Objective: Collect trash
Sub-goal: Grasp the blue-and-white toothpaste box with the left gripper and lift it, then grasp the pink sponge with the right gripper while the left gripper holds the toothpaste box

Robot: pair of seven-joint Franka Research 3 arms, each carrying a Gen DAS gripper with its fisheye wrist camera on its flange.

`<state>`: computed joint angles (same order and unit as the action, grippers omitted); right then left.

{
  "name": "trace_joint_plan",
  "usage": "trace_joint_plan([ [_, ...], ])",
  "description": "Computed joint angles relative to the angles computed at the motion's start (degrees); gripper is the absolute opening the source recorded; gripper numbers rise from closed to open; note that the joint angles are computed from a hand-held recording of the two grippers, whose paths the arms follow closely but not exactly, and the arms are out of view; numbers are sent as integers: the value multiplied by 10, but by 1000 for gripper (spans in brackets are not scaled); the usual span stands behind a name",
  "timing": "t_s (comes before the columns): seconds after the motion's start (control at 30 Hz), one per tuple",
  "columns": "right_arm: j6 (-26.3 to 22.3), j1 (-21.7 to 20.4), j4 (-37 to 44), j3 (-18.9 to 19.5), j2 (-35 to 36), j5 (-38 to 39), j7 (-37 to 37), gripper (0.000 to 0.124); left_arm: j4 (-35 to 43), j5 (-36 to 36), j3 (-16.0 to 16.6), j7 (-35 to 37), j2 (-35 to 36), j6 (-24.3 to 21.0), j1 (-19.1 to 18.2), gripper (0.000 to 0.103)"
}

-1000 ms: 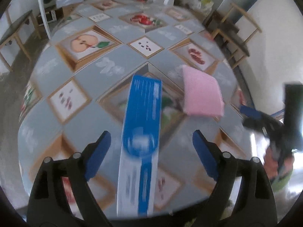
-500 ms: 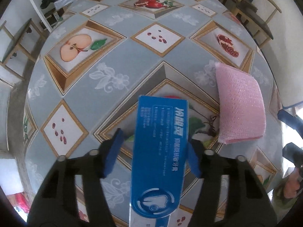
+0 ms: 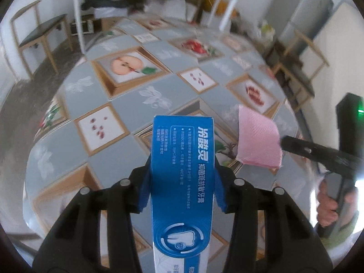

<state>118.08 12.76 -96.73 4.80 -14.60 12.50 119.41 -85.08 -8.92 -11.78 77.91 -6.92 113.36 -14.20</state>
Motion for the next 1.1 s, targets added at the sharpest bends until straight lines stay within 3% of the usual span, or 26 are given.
trace_joint_plan([
  [0.43,-113,27,172,7,149,-114,60,87,-102,-15,11,-63,-77,109,-6,43],
  [0.77,-183,92,272,6,215,-259,-24,87,-123,-39,22,-71,-85,122,-12,43],
  [1.1,-185,109,279,-8,223,-262,-35,81,-137,-24,22,-76,-101,139,-12,43],
])
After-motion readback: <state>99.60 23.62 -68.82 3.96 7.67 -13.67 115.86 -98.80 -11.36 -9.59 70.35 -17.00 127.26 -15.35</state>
